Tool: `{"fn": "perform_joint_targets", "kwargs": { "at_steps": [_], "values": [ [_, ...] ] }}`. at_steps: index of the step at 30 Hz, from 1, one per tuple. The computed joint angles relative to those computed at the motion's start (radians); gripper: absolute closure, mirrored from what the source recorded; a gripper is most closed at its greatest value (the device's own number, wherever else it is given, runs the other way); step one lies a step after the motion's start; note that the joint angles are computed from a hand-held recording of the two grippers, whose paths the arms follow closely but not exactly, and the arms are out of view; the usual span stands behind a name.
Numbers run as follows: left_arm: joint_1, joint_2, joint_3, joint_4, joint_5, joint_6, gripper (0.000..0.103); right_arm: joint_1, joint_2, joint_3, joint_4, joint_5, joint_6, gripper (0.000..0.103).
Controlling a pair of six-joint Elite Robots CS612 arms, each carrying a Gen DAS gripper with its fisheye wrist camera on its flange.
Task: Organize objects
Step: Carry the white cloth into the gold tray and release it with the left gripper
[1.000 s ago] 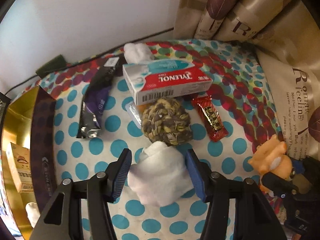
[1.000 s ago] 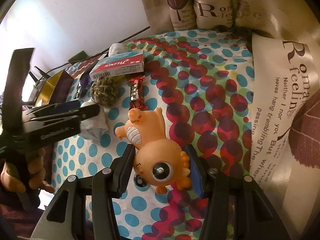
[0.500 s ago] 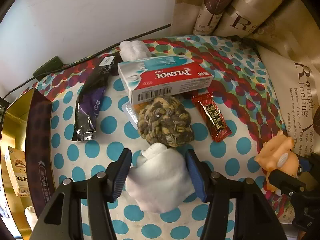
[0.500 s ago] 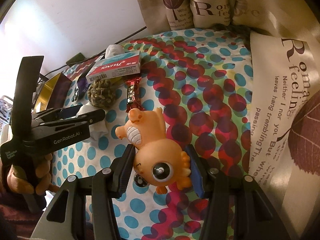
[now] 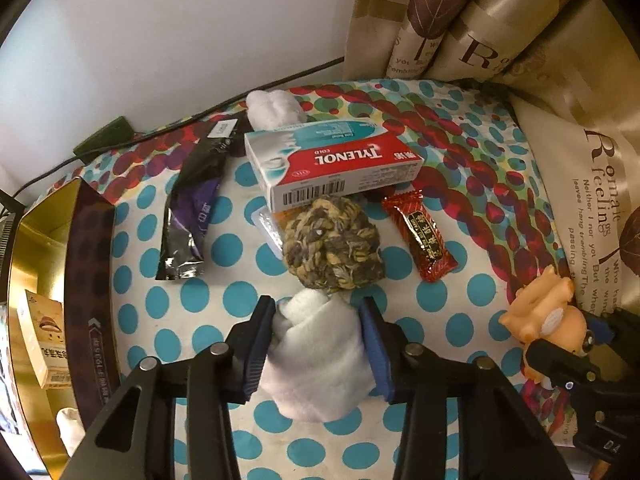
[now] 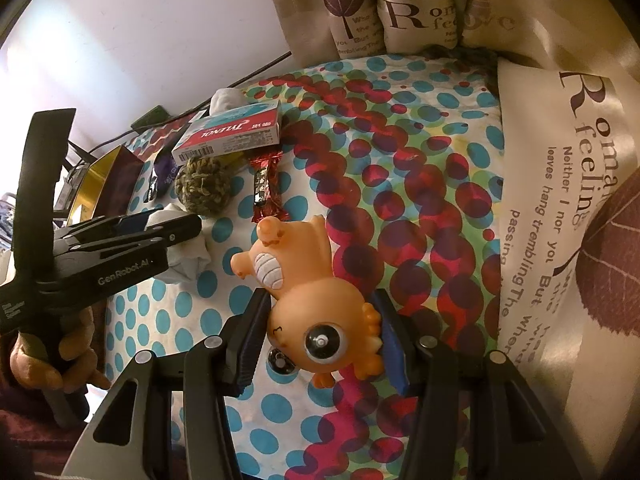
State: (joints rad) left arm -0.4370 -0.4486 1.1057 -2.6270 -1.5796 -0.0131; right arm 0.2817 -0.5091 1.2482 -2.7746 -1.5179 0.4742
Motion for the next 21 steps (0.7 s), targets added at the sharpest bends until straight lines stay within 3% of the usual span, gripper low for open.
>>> {"fn": "perform_joint_targets", "kwargs": {
  "at_steps": [10, 21],
  "values": [
    [0.008, -0.043, 0.051, -0.050, 0.018, -0.018, 0.065, 0.009, 0.005, -0.015, 0.003, 0.002, -0.009, 0.054],
    [0.042, -0.100, 0.124, -0.116, 0.068, -0.098, 0.067, 0.029, 0.029, -0.075, 0.017, 0.021, -0.066, 0.054]
  ]
}}
